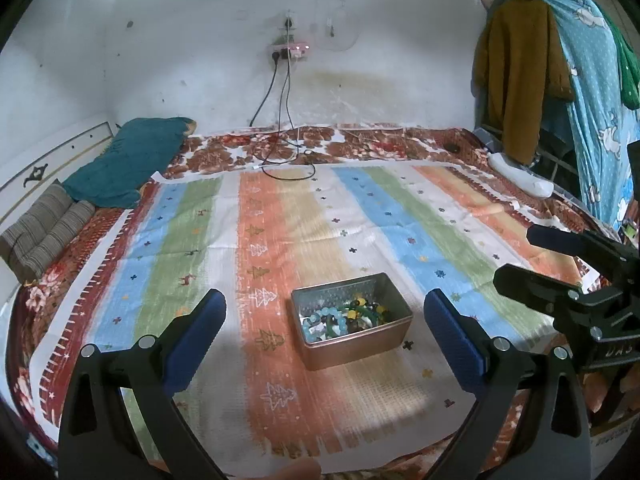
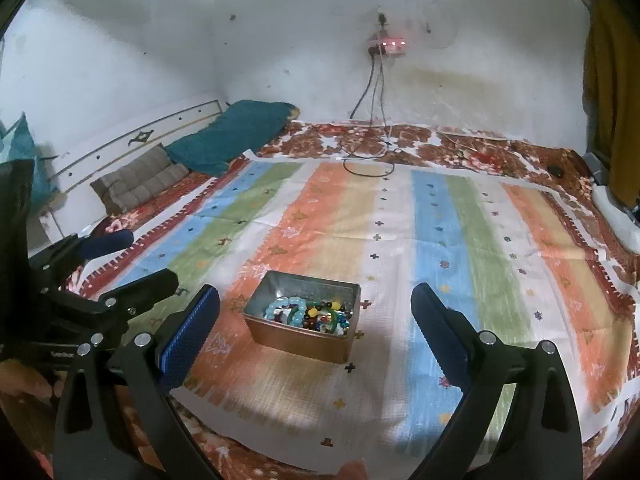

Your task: Organize jewelry

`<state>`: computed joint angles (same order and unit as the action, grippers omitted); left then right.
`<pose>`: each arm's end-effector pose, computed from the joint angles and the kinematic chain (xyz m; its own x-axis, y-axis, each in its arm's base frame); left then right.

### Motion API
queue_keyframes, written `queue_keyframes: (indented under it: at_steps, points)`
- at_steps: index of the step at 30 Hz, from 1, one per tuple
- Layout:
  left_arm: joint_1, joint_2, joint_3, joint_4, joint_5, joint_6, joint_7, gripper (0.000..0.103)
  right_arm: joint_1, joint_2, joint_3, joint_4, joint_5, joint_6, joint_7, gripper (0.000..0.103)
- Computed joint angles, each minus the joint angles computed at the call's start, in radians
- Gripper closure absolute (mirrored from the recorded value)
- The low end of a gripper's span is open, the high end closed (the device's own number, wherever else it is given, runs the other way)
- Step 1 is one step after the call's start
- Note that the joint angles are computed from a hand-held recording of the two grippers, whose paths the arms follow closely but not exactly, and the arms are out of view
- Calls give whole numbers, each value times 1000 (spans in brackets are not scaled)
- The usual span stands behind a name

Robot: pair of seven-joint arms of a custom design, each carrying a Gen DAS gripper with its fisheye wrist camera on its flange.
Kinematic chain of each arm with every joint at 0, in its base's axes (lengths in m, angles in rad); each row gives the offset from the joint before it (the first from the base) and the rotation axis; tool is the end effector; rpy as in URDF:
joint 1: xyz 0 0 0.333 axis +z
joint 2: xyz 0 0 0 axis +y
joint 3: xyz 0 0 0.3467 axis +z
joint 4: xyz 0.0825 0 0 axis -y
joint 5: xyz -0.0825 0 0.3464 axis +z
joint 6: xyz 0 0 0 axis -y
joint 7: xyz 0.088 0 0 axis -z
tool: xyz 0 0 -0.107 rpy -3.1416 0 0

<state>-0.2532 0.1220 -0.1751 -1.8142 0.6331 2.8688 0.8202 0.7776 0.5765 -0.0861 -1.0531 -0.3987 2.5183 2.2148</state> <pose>0.5450 -0.2777 0.6189 -0.2171 -0.9751 0.0459 -0.5445 0.0819 -0.8347 0.5569 0.4978 0.6416 0.3310 -0.9406 -0.0750 -0.5616 -0.1325 -0.8167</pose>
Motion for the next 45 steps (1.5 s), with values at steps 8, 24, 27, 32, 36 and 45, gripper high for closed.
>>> queue_keyframes:
  at_steps: [8, 24, 27, 32, 36, 45]
  points:
    - [1, 1, -1, -2, -6, 7, 4, 6, 17, -3, -19, -6, -40, 10, 24, 6]
    - [-13, 15, 1, 33, -5, -41, 6, 6, 8, -6, -9, -7, -36, 5, 23, 6]
    - [-13, 15, 1, 31, -2, -40, 0, 6, 10, -6, -10, -6, -39, 2, 22, 6]
    - [-12, 15, -1, 30, -4, -36, 3, 6, 8, -13, -10, -20, -41, 10, 26, 6]
    - [-10, 18, -5, 28, -14, -26, 23, 6, 6, -14, -8, -24, -41, 14, 25, 6]
    - [-14, 15, 0, 23, 2, -24, 8, 6, 6, -13, -8, -22, -40, 12, 20, 6]
